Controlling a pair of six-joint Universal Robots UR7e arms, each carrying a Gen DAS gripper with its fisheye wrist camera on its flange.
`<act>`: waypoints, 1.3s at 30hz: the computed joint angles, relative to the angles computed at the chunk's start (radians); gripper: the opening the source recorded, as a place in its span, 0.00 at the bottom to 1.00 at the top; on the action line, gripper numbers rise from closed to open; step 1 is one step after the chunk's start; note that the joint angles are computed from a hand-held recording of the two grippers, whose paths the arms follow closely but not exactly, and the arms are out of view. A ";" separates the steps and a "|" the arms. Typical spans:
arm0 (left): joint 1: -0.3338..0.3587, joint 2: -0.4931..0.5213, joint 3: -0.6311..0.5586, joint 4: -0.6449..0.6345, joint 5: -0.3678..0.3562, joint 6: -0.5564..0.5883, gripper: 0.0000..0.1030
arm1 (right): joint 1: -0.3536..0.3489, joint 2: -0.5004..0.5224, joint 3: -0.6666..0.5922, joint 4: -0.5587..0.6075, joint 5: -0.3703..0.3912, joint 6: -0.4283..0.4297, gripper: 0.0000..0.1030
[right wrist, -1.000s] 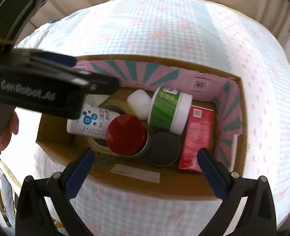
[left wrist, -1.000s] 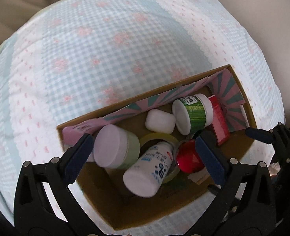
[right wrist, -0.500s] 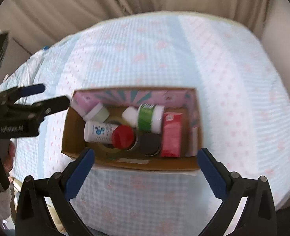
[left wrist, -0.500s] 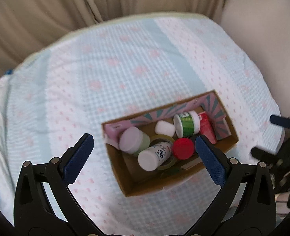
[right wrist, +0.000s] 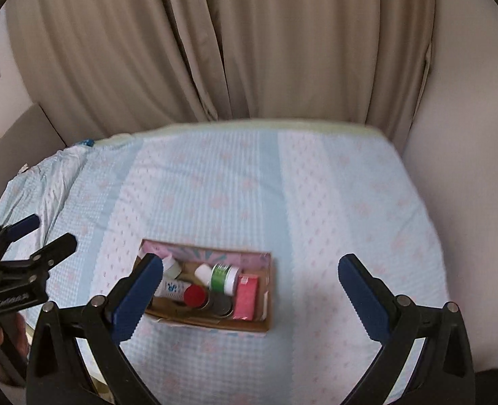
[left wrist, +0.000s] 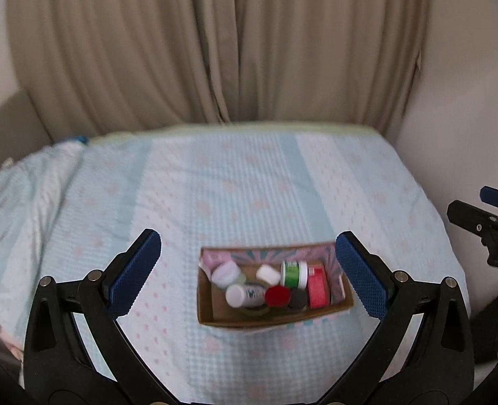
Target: Organize rigid objects
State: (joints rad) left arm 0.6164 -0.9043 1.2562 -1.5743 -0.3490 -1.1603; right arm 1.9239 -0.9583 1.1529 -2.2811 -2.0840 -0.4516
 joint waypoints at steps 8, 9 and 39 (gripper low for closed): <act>-0.070 0.059 -0.126 0.341 0.102 -0.278 1.00 | 0.007 -0.065 0.048 -0.104 -0.023 -0.058 1.00; -0.076 0.060 -0.129 0.358 0.109 -0.291 1.00 | 0.006 -0.073 0.057 -0.115 -0.019 -0.058 1.00; -0.123 0.103 -0.163 0.477 0.153 -0.443 1.00 | -0.006 -0.122 0.092 -0.201 0.036 -0.081 1.00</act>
